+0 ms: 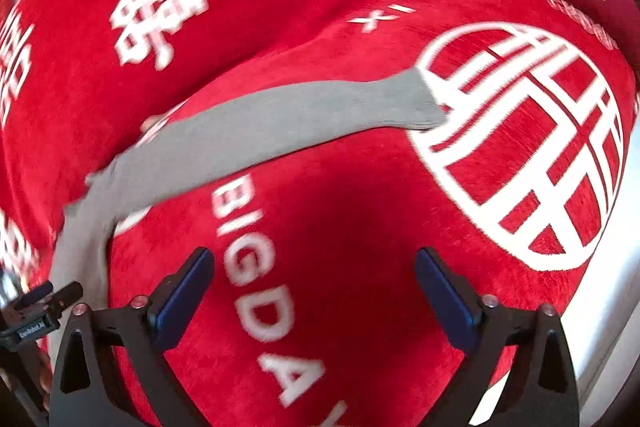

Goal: Fold small clothes

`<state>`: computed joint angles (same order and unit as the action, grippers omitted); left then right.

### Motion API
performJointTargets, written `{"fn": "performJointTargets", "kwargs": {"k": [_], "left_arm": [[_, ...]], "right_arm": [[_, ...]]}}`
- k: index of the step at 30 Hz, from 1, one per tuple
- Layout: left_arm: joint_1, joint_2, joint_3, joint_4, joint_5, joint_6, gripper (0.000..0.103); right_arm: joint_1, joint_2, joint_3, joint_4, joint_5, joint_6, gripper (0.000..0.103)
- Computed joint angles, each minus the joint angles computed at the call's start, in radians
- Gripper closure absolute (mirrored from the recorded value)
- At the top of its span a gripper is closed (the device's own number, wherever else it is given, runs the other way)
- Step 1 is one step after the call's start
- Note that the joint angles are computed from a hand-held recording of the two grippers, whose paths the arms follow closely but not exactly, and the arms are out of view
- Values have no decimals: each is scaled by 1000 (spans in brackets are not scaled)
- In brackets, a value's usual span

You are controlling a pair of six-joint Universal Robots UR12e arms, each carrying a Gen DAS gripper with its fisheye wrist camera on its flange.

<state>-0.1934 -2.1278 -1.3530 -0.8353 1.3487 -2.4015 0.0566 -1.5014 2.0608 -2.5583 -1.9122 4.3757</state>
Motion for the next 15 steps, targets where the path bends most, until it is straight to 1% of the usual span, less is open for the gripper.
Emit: {"fn": "performJointTargets", "kwargs": {"k": [2,3,5,7,8,12,15], "left_arm": [[-18,-20,28,-7,10,-5,0],[-27,-33,47,-15,15,-8,0],[-40,-57,84,-30,22,-17,0],[-53,-86,126,-41,39,-36,0],[-57,-96,140,-48,45,-44,0],[-67,-145,217,-123,62,-85,0],[-70,-164,235,-144,75,-96,0]], "right_arm": [[-24,-6,24,-31,21,15,20],[-34,-7,35,-51,26,18,20],[-45,-3,45,-91,10,10,20],[-64,4,55,-138,20,6,20],[-73,8,57,-158,23,0,20],[-117,36,53,-210,51,-19,19],[-151,56,53,-259,74,-23,19]]}}
